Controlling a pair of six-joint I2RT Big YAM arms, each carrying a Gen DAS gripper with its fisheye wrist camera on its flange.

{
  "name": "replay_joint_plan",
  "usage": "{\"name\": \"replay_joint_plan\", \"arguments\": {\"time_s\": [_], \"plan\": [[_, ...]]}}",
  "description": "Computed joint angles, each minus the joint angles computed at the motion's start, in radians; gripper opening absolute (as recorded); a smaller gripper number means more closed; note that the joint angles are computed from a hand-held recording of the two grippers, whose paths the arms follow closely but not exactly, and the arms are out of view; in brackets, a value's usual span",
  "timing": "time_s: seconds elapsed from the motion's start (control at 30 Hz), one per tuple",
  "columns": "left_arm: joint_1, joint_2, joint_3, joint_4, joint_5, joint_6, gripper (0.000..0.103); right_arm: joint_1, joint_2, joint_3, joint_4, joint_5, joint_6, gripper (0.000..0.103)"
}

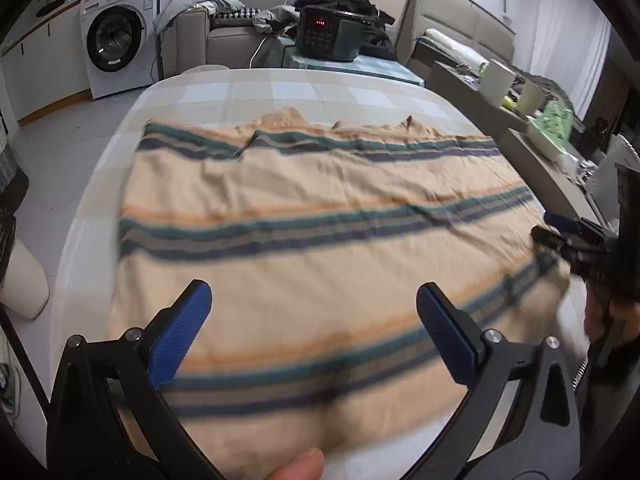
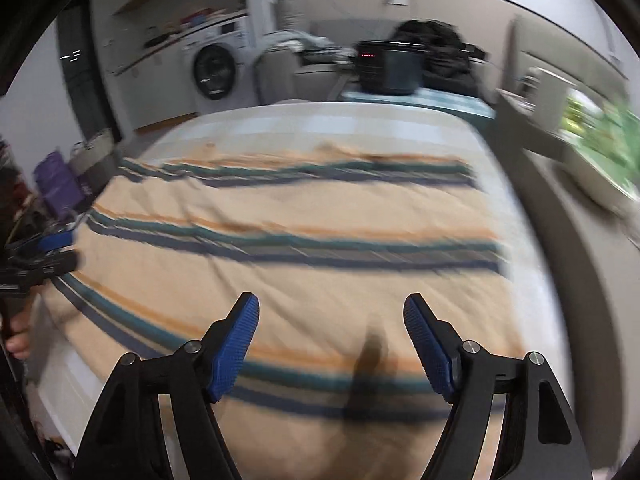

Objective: Fold small clothes

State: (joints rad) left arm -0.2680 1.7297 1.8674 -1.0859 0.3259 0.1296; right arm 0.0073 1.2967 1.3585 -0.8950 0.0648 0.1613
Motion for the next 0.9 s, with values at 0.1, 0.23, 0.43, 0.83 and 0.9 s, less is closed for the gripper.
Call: {"name": "replay_joint_plan", "arguments": {"time_s": [0.1, 0.23, 0.43, 0.83, 0.9], "plan": [[-0.030, 0.112, 0.127, -0.066, 0.001, 0.008, 0.101, 0.024, 0.114, 0.090, -0.020, -0.044, -0.002, 0.077], [-0.040, 0.166, 0.155, -0.060, -0.062, 0.033, 0.101, 0.035, 0.191, 0.141, -0.061, 0.000, -0.054, 0.076], [0.007, 0.151, 0.109, -0.019, -0.107, 0.065, 0.101, -0.081, 0.145, 0.097, -0.091, 0.105, -0.023, 0.085], [0.014, 0.194, 0.252, -0.068, -0.052, 0.012, 0.102, -0.036, 0.181, 0.185, -0.018, 0.045, 0.054, 0.085], [-0.004, 0.260, 0.362, -0.115, -0.050, 0.014, 0.102, -0.017, 0.235, 0.243, -0.014, 0.009, 0.052, 0.085]]}}
